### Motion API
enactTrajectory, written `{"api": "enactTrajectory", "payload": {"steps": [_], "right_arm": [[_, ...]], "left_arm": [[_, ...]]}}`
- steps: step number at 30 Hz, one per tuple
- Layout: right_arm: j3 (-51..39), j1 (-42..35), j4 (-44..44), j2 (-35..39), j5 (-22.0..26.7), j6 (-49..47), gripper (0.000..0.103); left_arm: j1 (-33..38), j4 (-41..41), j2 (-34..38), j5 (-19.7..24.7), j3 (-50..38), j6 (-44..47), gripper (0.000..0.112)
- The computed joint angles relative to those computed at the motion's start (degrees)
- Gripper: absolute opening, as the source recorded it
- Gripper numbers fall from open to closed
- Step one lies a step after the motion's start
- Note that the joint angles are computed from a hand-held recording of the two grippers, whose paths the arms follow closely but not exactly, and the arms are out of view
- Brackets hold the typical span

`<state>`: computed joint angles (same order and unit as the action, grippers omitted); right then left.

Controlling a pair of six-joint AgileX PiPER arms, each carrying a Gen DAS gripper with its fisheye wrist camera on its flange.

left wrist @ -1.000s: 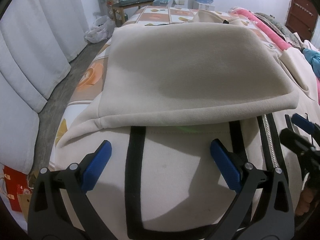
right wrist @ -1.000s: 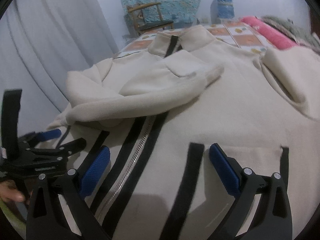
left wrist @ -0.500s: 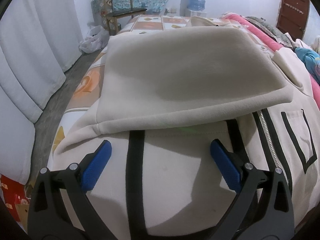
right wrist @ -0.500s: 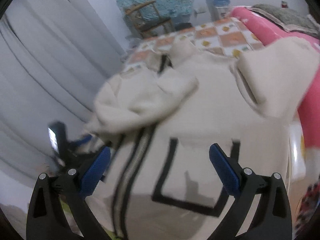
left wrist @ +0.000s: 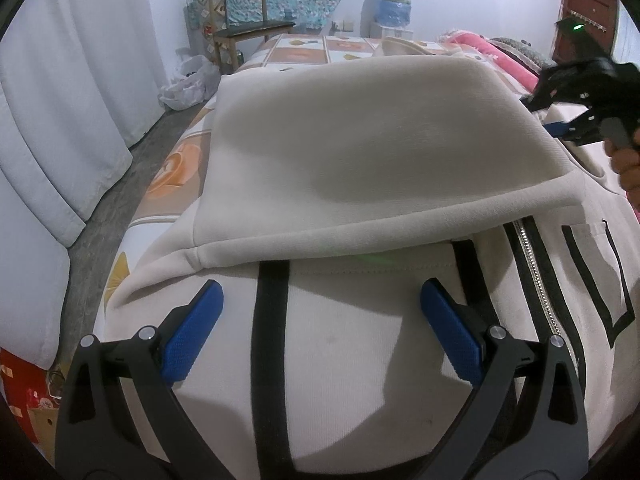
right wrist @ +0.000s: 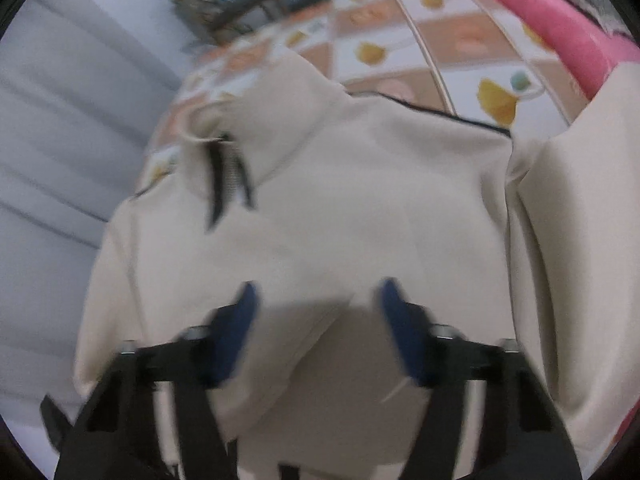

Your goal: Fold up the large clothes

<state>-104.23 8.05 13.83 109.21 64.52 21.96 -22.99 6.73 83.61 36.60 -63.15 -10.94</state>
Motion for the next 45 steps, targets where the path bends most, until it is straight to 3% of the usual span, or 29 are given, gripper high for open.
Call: {"api": "enactTrajectory", "payload": {"steps": [1, 2, 4, 8, 11, 15, 17, 20, 23, 29, 34, 37, 41, 45], "right_arm": [[-0.48, -0.13, 0.36, 0.74, -0.17, -0.22, 0.028], [-1.17, 0.15, -0.27, 1.05, -0.09, -0.38, 0.012], [-0.86, 0.94, -1.37, -0.66, -1.59, -0.8, 0.011], [7.56, 3.47, -4.56, -13.69, -10.89, -0.56, 0.011], [16.57, 8.11, -15.97, -27.09, -16.21, 4.46, 0.011], [24.32, 8.71, -19.58, -33.17, -9.85, 6.27, 0.018], [28.06, 4.8, -14.69, -32.91, -4.68, 3.24, 0.023], [32.03, -0.88, -9.35, -33.39, -2.99, 0.83, 0.026], [32.24, -4.51, -6.61, -34.42, -4.89, -1.31, 0.051], [24.69, -4.92, -1.88, -23.64, -4.97, -7.38, 0.052], [21.68, -1.35, -9.67, -16.83, -4.48, -3.97, 0.052], [21.77, 1.46, -13.8, -16.03, -4.83, -3.36, 0.038], [20.09, 5.59, -19.83, -15.37, -3.52, -1.74, 0.006], [14.92, 6.79, -21.25, -15.5, -3.76, -1.22, 0.005]], "left_arm": [[0.0, 0.0, 0.0, 0.0, 0.0, 0.0, 0.096], [-0.01, 0.05, -0.06, -0.15, 0.08, -0.04, 0.096], [-0.07, 0.15, -0.14, -0.33, 0.21, -0.11, 0.096], [-0.1, 0.13, -0.08, -0.22, 0.1, -0.12, 0.096], [-0.06, 0.12, -0.1, -0.28, 0.15, -0.1, 0.096], [-0.18, 0.26, -0.6, -0.67, 0.82, -0.2, 0.096], [-0.16, 0.11, -0.59, -0.44, 0.73, 0.0, 0.096], [0.01, -0.2, -0.45, 0.11, 0.29, 0.4, 0.096], [0.02, -0.17, -0.34, 0.29, 0.03, 0.35, 0.096], [0.07, -0.26, -0.36, 0.21, 0.08, 0.37, 0.096], [0.13, -0.37, -0.37, 0.2, 0.09, 0.56, 0.096], [0.11, -0.39, -0.38, 0.15, 0.13, 0.56, 0.096], [0.01, -0.27, -0.45, 0.13, 0.18, 0.38, 0.096], [-0.1, 0.22, -0.45, -0.39, 0.32, -0.27, 0.096]]}}
